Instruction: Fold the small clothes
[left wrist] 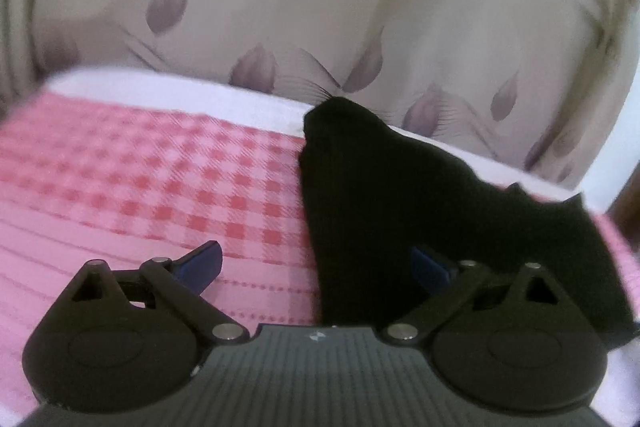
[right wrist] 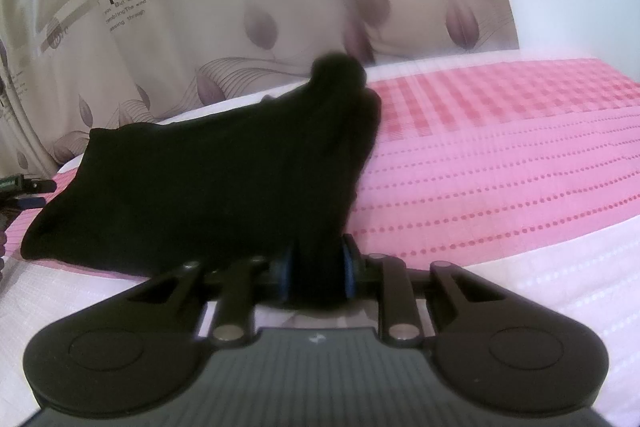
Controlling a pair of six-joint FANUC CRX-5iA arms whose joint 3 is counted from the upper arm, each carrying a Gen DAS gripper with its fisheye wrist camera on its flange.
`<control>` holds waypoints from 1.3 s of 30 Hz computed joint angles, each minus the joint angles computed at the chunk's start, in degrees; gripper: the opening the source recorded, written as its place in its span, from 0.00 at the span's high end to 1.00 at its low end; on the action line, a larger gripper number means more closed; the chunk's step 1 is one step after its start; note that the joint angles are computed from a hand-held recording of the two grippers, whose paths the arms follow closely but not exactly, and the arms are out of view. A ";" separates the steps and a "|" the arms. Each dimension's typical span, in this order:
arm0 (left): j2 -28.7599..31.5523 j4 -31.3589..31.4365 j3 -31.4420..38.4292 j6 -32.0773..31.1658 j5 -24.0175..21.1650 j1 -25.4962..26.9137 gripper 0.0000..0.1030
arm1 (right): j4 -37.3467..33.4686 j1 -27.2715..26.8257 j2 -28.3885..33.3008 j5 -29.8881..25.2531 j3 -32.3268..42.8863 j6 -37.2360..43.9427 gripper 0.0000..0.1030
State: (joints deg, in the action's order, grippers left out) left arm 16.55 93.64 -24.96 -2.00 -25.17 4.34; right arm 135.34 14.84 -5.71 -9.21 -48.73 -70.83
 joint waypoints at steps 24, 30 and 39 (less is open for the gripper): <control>15.23 -22.05 20.77 21.79 -19.05 6.90 0.65 | -1.17 0.39 0.06 -0.39 -0.14 0.93 0.77; 19.29 -21.94 25.38 25.56 -28.77 8.21 0.36 | -1.66 0.56 0.15 -0.57 -0.16 1.44 0.77; 18.97 -21.41 25.14 17.83 -26.32 5.58 0.17 | -8.54 3.38 0.48 -3.08 -0.89 6.77 0.77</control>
State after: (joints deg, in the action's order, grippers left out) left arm 35.51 72.23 0.18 15.84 -51.49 9.92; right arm 126.80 18.22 -5.23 -12.29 -49.62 -64.07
